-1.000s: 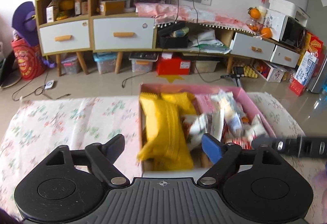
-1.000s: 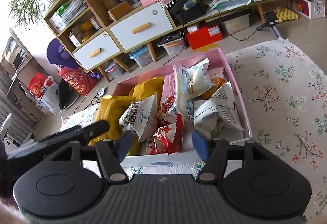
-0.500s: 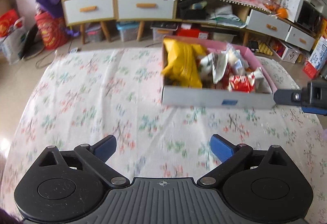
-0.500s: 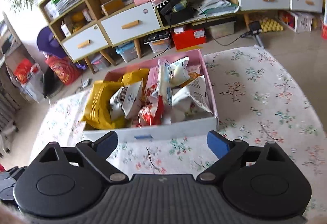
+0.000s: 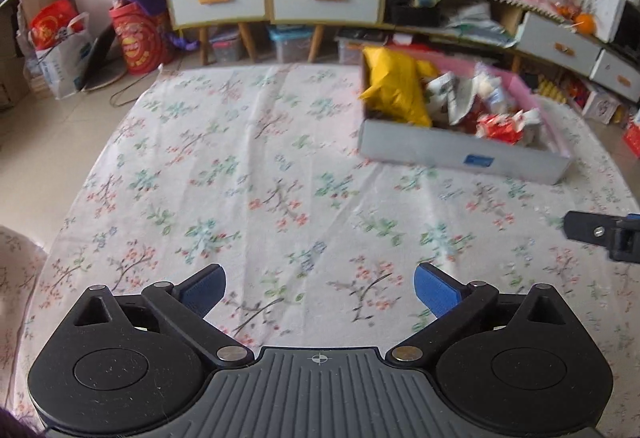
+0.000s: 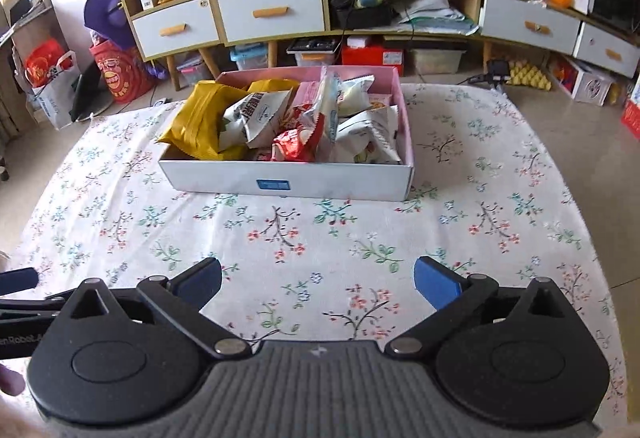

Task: Organize snacks

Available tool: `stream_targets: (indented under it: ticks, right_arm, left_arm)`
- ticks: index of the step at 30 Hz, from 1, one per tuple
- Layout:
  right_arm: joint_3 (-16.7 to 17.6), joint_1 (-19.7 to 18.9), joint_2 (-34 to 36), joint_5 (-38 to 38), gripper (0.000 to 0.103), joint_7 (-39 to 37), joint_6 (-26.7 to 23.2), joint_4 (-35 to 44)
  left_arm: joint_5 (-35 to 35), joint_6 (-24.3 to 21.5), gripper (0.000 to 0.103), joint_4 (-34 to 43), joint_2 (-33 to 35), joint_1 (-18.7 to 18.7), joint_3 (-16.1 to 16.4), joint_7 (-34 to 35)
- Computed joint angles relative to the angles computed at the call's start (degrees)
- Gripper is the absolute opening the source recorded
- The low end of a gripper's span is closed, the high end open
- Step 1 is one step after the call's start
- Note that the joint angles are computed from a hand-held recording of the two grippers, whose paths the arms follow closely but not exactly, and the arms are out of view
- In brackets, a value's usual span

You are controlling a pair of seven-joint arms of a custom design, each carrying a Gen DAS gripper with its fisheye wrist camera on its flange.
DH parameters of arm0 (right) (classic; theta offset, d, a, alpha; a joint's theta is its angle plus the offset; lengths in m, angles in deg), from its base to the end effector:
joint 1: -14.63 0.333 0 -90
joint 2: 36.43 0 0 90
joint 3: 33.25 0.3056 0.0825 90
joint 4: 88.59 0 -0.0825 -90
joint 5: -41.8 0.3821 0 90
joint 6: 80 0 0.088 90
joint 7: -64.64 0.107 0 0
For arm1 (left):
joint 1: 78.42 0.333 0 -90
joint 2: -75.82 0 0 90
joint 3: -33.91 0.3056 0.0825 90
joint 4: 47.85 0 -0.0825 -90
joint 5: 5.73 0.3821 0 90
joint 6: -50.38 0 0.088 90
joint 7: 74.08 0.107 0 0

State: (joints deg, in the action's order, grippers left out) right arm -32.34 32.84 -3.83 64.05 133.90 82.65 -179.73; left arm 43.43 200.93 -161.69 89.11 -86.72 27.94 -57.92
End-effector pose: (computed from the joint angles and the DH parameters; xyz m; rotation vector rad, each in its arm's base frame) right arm 0.6980 0.2188 0.3710 -2.0331 1.4084 -0.3981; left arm 0.6002 -0.1685 0.3779 -2.1094 1.4397 -0.4970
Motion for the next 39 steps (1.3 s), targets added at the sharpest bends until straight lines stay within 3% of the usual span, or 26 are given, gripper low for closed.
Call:
stream_targets:
  ticks: [9, 20, 39]
  right_arm:
    - [-2.26, 1.87, 0.1, -3.19, 0.103, 1.07, 2.02, -1.1]
    - [-1.67, 1.85, -0.8, -3.05, 0.103, -1.77, 3.61, -2.48]
    - [-2.1, 2.76, -1.31, -3.75, 0.103, -2.03, 3.4, -3.19]
  left_arm:
    - [2.59, -1.51, 0.101, 1.09, -0.3, -0.99, 0.08, -1.08]
    - [4.22, -3.86, 0.101, 2.84, 0.46, -2.02, -0.27, -2.44]
    - [4.16, -3.66, 0.101, 2.4, -0.1, -1.86, -0.51, -2.53]
